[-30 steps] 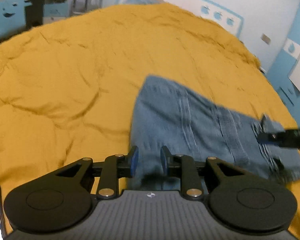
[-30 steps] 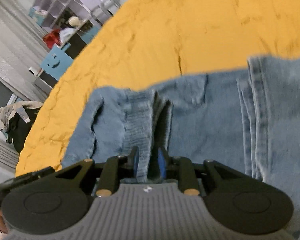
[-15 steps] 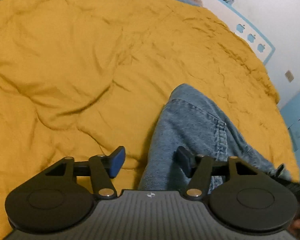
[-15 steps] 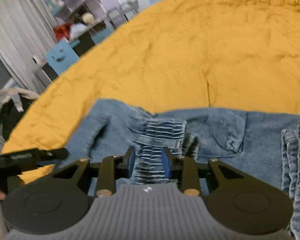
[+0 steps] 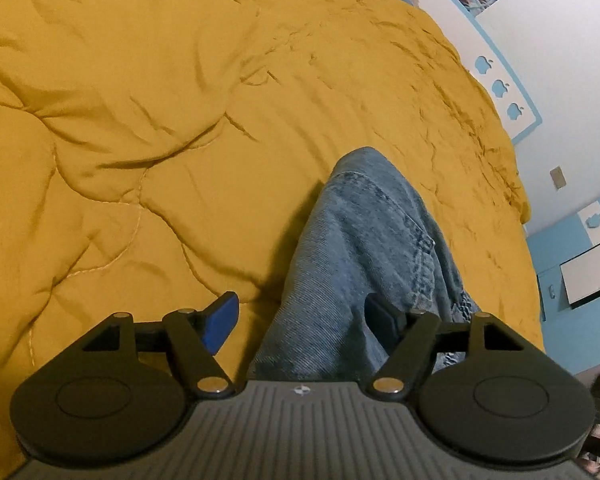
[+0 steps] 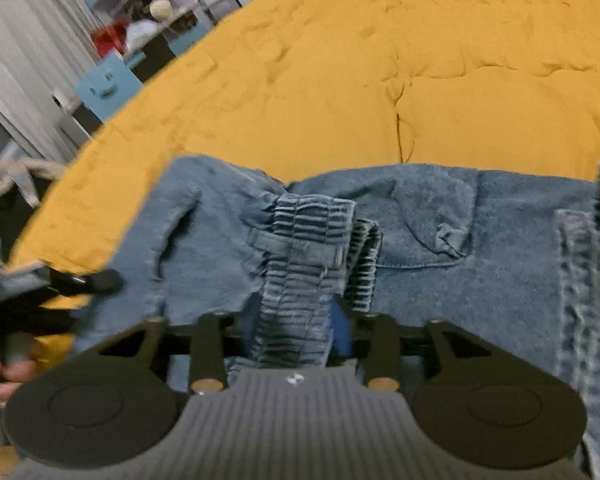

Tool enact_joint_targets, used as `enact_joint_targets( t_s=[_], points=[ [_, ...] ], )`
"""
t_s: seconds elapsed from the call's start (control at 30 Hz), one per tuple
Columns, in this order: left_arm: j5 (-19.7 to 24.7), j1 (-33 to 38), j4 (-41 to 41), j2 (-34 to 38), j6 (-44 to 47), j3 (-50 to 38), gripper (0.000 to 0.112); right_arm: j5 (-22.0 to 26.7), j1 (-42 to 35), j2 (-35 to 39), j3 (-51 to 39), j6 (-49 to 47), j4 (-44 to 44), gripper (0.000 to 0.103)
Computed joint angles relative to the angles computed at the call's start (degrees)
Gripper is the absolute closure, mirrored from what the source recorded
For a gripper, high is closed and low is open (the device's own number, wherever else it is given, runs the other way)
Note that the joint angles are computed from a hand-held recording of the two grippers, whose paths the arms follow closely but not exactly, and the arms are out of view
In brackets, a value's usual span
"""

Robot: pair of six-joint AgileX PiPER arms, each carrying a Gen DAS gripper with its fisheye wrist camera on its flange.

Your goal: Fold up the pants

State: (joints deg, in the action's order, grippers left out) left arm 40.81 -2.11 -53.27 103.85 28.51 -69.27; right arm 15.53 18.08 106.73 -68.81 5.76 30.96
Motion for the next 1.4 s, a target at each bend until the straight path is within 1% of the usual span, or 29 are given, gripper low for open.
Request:
enact_joint_targets(
  t_s=[0.03, 0.1, 0.17, 0.2, 0.27, 0.33, 0.37, 0.43, 0.5, 0.57, 0.63, 0.67, 0.73, 0.77, 0.87, 0.93, 1.0, 1.07, 1.1, 1.13, 1.17, 1.23, 1.27, 1.3, 1.37, 1.4],
  points=[
    [-0.4, -0.2, 0.1, -0.5, -0.4, 0.3, 0.028, -0.5, -0.7, -2.7, 2.6, -3.4, 3.6, 0.053],
    [-0.9, -0.7, -0.3, -1.7, -0.3, 1.1, 0.028, 0.0, -3.3, -9.0, 7.8, -9.2, 8.8, 0.048],
    [-1.4, -1.0, -0.7, -2.9, 0.5, 2.0, 0.028, 2.0, -6.9, -15.2, 12.2, -11.6, 10.8, 0.039],
    [-1.9, -1.3, -0.7, -3.5, 0.6, 2.5, 0.028, 3.9, -9.6, -18.6, 14.4, -12.3, 11.1, 0.034],
    [-2.9, -2.0, -0.7, -4.6, 1.0, 3.3, 0.028, 7.7, -15.3, -24.2, 17.8, -13.4, 11.2, 0.033],
    [-3.7, -2.8, 0.1, -5.2, 0.4, 3.6, 0.028, 12.0, -22.2, -28.9, 21.0, -16.7, 12.4, 0.027],
    [-4.0, -3.0, 0.4, -5.5, 0.2, 3.8, 0.028, 14.6, -26.3, -30.8, 22.3, -18.7, 13.2, 0.026],
    [-3.8, -3.3, 1.5, -5.9, -1.0, 3.8, 0.028, 20.7, -36.0, -33.2, 25.0, -26.5, 18.3, 0.026],
    [-4.1, -3.7, 2.5, -6.2, -1.6, 3.8, 0.029, 25.8, -45.4, -33.4, 26.7, -32.5, 22.0, 0.026],
    [-4.8, -4.2, 3.7, -6.4, -2.4, 3.9, 0.028, 30.8, -55.1, -31.8, 28.5, -39.3, 25.5, 0.026],
    [-5.2, -4.4, 4.1, -6.7, -2.3, 4.2, 0.029, 33.2, -62.4, -29.5, 29.8, -43.8, 27.2, 0.026],
    [-5.2, -4.5, 4.6, -6.5, -2.8, 4.0, 0.029, 34.3, -65.2, -27.8, 30.3, -46.5, 28.2, 0.026],
    [-5.4, -5.0, 6.4, -6.1, -4.6, 3.4, 0.029, 34.9, -69.0, -24.6, 30.7, -50.4, 29.1, 0.025],
    [-5.7, -5.2, 7.2, -6.0, -5.5, 3.2, 0.029, 35.1, -69.8, -22.7, 30.7, -51.9, 30.1, 0.025],
    [-5.6, -5.5, 8.1, -5.4, -6.1, 2.8, 0.029, 38.0, -73.6, -16.0, 31.0, -59.1, 35.4, 0.027],
    [-5.8, -5.9, 8.8, -5.1, -6.5, 2.7, 0.029, 40.0, -75.0, -11.4, 30.9, -63.4, 39.3, 0.033],
    [-6.2, -6.5, 10.4, -4.9, -7.5, 2.4, 0.029, 41.5, -75.7, -7.1, 30.5, -66.7, 42.5, 0.035],
    [-6.2, -6.7, 10.8, -4.5, -7.5, 2.2, 0.029, 43.0, -75.8, -3.5, 29.9, -68.8, 44.9, 0.042],
    [-6.1, -6.6, 10.8, -4.3, -7.2, 2.0, 0.029, 43.9, -75.9, -1.8, 29.5, -69.6, 45.9, 0.053],
    [-6.0, -6.5, 11.0, -4.1, -7.2, 1.8, 0.029, 45.3, -75.9, -0.5, 29.3, -70.2, 46.7, 0.057],
    [-5.9, -6.4, 11.0, -3.8, -7.1, 1.7, 0.03, 45.1, -75.6, -0.4, 29.2, -70.0, 46.8, 0.059],
    [-5.8, -6.2, 10.7, -3.8, -7.2, 1.7, 0.031, 44.0, -74.4, -1.9, 28.9, -68.8, 45.8, 0.079],
    [-5.8, -6.0, 10.0, -4.1, -6.6, 2.0, 0.031, 43.9, -74.2, -3.3, 29.0, -67.9, 45.1, 0.083],
    [-5.9, -5.8, 9.1, -4.5, -5.9, 2.5, 0.031, 44.1, -73.7, -4.5, 28.9, -66.8, 44.8, 0.09],
    [-6.3, -5.5, 6.9, -5.8, -3.7, 3.8, 0.031, 44.3, -71.4, -9.9, 28.0, -63.2, 43.2, 0.092],
    [-6.6, -5.5, 6.2, -6.6, -2.8, 4.5, 0.032, 43.9, -69.5, -13.1, 26.7, -59.4, 41.1, 0.092]
  ],
)
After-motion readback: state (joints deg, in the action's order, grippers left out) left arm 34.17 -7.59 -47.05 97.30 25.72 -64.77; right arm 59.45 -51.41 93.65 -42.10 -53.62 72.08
